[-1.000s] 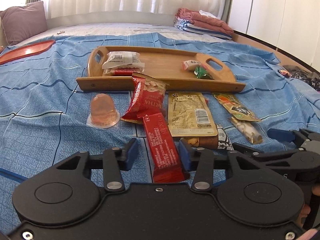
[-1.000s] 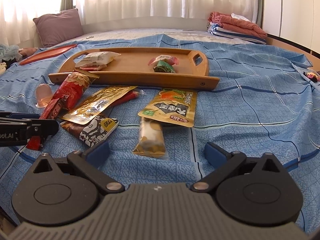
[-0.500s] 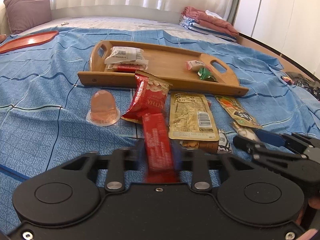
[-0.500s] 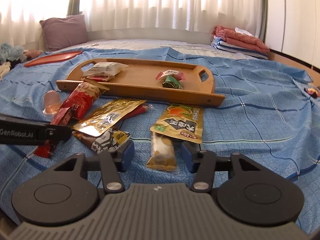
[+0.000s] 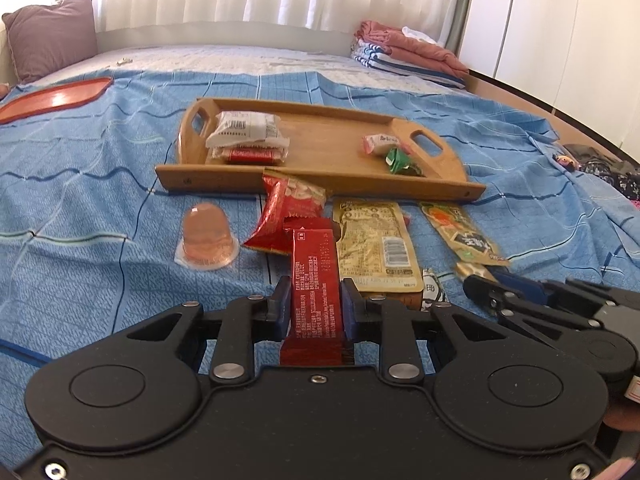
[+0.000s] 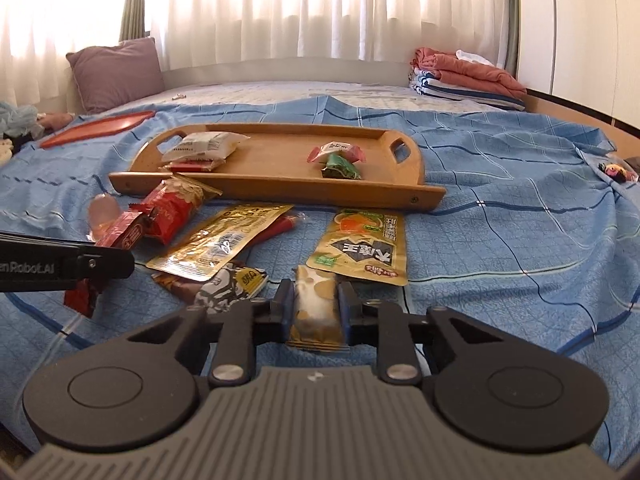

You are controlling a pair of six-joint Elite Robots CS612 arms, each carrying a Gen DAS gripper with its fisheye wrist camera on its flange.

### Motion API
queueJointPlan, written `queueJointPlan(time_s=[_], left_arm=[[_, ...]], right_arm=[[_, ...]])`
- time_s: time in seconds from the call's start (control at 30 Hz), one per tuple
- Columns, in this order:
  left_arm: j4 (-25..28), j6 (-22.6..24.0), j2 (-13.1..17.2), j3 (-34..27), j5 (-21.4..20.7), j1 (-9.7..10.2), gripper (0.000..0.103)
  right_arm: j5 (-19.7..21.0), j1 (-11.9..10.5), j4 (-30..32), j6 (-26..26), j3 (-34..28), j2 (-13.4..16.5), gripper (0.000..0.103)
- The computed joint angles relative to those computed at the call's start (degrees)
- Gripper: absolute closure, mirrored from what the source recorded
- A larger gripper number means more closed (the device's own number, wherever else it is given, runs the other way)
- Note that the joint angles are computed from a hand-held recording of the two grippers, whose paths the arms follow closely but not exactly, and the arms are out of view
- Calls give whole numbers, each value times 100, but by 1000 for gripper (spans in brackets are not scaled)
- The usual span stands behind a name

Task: Organize snacks
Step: 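Lift the red bar and beige pastry stick and carry both over the tray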

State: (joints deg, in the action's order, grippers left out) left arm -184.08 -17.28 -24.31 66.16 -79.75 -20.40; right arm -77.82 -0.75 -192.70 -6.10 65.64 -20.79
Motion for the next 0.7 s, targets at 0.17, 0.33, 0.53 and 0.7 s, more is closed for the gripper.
queueJointPlan(time_s=[0.17, 0.33, 0.53, 0.7], left_arm=[[-144, 60, -18, -5, 7, -21, 79], [-255, 123, -38, -25, 28, -28, 79], [-200, 84, -65, 3, 91, -17, 79], [-29, -19, -65, 6, 58, 8, 79]], right_arm=[[96, 21, -469, 143, 234, -98, 85], [124, 39, -544, 133, 227, -139, 100], [-62, 39, -293, 68, 269, -162, 92], [93, 12, -288, -143, 385, -183, 55]])
